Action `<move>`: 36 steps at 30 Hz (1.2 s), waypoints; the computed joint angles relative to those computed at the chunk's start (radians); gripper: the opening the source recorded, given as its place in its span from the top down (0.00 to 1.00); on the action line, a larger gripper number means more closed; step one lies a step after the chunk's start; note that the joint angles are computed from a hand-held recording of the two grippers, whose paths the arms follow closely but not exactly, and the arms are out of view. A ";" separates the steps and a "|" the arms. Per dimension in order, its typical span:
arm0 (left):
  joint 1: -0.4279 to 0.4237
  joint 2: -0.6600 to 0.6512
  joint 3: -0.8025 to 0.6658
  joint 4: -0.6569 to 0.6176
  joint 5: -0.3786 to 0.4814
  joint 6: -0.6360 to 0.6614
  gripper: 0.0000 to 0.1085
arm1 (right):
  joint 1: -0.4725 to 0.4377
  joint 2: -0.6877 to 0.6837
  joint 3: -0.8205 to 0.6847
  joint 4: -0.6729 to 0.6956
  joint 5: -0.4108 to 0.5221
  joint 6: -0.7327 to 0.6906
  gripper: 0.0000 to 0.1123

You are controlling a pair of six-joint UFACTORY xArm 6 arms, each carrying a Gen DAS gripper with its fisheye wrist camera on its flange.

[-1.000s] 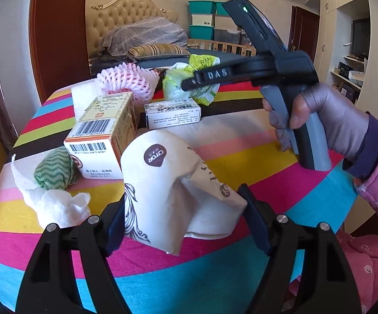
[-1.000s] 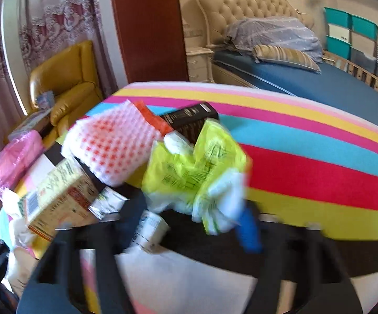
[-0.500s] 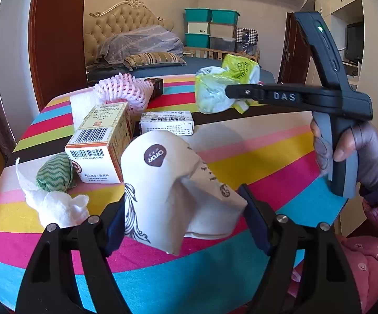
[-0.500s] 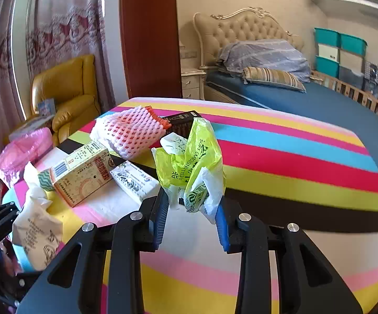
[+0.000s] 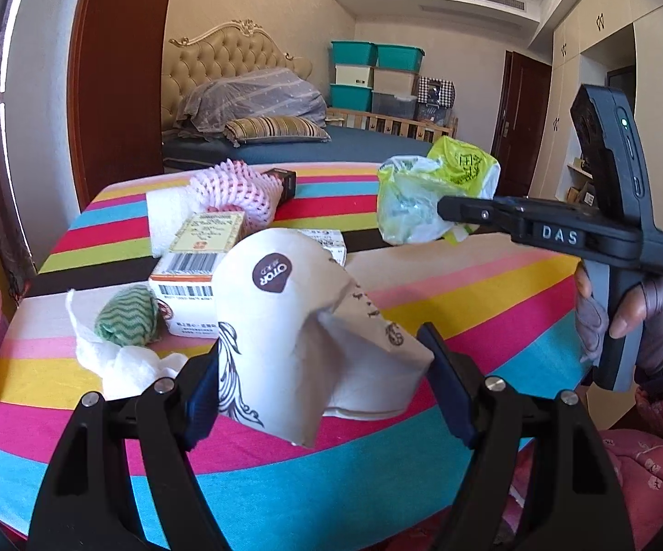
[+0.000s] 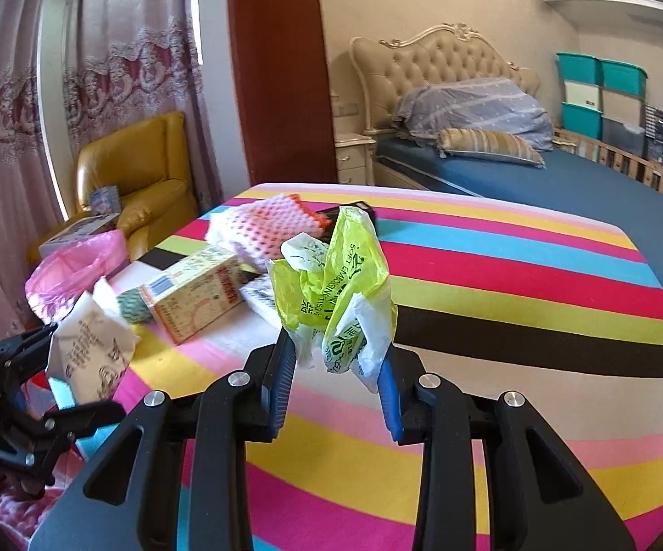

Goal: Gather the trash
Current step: 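Carry the plastic bag and paper cup over the pink bin and open both tools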

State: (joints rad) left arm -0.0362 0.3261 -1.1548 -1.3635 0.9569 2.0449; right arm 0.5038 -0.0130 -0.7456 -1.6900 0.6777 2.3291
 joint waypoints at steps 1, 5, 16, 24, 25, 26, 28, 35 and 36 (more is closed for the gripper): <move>0.008 -0.007 0.005 -0.008 0.005 0.007 0.31 | 0.003 0.002 -0.002 -0.006 0.000 -0.002 0.71; 0.030 -0.015 -0.001 -0.039 0.012 0.030 0.31 | 0.026 0.018 -0.033 -0.028 -0.011 -0.025 0.71; 0.112 0.017 -0.082 -0.124 -0.012 0.005 0.31 | 0.077 0.115 -0.186 -0.039 -0.048 -0.188 0.71; 0.161 0.059 -0.160 -0.171 -0.050 -0.039 0.31 | 0.078 0.249 -0.385 -0.034 -0.150 -0.356 0.71; 0.167 0.063 -0.167 -0.176 -0.056 -0.041 0.31 | 0.076 0.276 -0.423 -0.026 -0.168 -0.388 0.71; 0.172 0.073 -0.182 -0.178 -0.063 -0.048 0.31 | 0.073 0.293 -0.447 -0.021 -0.183 -0.408 0.71; 0.180 0.096 -0.214 -0.175 -0.075 -0.069 0.30 | 0.066 0.350 -0.525 0.015 -0.223 -0.474 0.71; 0.220 0.198 -0.360 -0.132 -0.125 -0.184 0.31 | 0.051 0.545 -0.791 0.207 -0.333 -0.761 0.71; 0.227 0.218 -0.390 -0.122 -0.131 -0.211 0.31 | 0.048 0.577 -0.832 0.257 -0.346 -0.814 0.71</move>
State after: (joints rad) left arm 0.1909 0.5442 -1.5446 -1.4856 0.8263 1.8339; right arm 0.5515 0.5635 -1.5780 -1.4328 0.3313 1.5151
